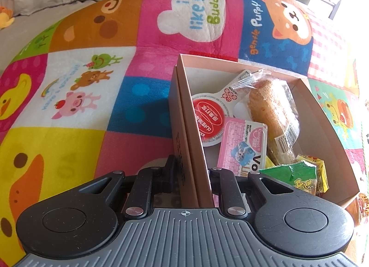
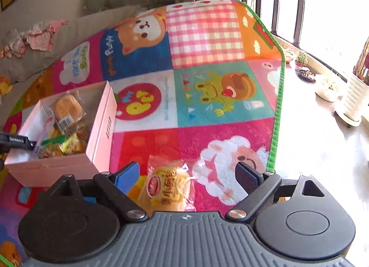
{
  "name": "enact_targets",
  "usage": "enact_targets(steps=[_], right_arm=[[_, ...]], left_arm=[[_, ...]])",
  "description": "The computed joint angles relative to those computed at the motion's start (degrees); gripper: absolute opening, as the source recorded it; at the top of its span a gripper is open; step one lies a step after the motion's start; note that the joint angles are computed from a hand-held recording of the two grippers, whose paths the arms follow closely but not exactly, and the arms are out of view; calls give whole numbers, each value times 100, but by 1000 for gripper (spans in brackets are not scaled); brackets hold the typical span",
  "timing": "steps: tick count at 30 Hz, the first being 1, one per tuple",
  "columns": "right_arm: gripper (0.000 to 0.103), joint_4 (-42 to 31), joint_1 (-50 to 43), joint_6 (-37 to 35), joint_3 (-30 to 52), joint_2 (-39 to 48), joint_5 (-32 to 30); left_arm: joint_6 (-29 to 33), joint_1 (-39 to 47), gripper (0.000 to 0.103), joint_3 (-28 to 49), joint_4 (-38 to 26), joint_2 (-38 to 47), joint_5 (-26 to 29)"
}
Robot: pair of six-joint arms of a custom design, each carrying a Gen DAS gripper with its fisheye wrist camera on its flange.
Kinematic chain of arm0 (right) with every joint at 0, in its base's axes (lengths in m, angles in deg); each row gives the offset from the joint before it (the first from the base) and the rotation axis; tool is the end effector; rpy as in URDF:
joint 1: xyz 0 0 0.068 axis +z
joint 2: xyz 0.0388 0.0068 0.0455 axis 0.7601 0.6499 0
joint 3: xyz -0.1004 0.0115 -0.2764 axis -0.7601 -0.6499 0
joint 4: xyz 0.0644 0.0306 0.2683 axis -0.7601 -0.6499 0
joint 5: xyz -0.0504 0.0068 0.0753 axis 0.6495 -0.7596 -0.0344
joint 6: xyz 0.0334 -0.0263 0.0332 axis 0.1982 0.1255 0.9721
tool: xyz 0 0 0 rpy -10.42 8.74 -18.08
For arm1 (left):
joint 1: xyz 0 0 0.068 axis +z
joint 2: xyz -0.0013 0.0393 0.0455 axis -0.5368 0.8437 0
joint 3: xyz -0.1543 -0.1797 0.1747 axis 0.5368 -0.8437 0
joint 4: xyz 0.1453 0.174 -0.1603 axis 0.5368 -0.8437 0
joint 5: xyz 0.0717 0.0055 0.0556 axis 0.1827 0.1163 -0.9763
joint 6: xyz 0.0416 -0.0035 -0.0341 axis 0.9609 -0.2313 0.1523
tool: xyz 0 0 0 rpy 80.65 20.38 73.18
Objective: Organize objects
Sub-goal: 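Release the egg-snack packet into the pink box with the right gripper, then move the right gripper to the yellow bread-bun packet and grasp it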
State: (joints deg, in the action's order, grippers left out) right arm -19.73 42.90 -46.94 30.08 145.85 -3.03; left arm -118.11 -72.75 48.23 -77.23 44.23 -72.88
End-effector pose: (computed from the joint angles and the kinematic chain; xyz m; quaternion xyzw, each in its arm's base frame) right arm 0.2323 -0.0166 0.1707 -0.1195 0.9160 0.0639 0.3776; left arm 0.2073 -0.1541 0.1599 -0.2018 0.9197 -0.0340 0.3351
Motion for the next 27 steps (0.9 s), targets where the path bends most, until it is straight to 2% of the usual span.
enact_targets(steps=[6,11,12,13,14,27], right_arm=[[94,370,110,269,-313,394,-124],[94,580,654,526,-430,693,244],[93,748,767,520,-567,614,439],[86,844,848,483,-671,528,599],[86,850,845,417,-757,410,641],[87,-119,-179,-351,-1679,-1432,-152]], left_arm=[[3,-51,21,185,-229,138,-59],[-11,-68,21,176,-222,134,-64],[-7,-73,21,163,-208,127,-67],[6,-73,21,150,-191,120,-66],[25,-65,21,145,-184,112,-57],[151,-149,21,159,-201,155,-191]])
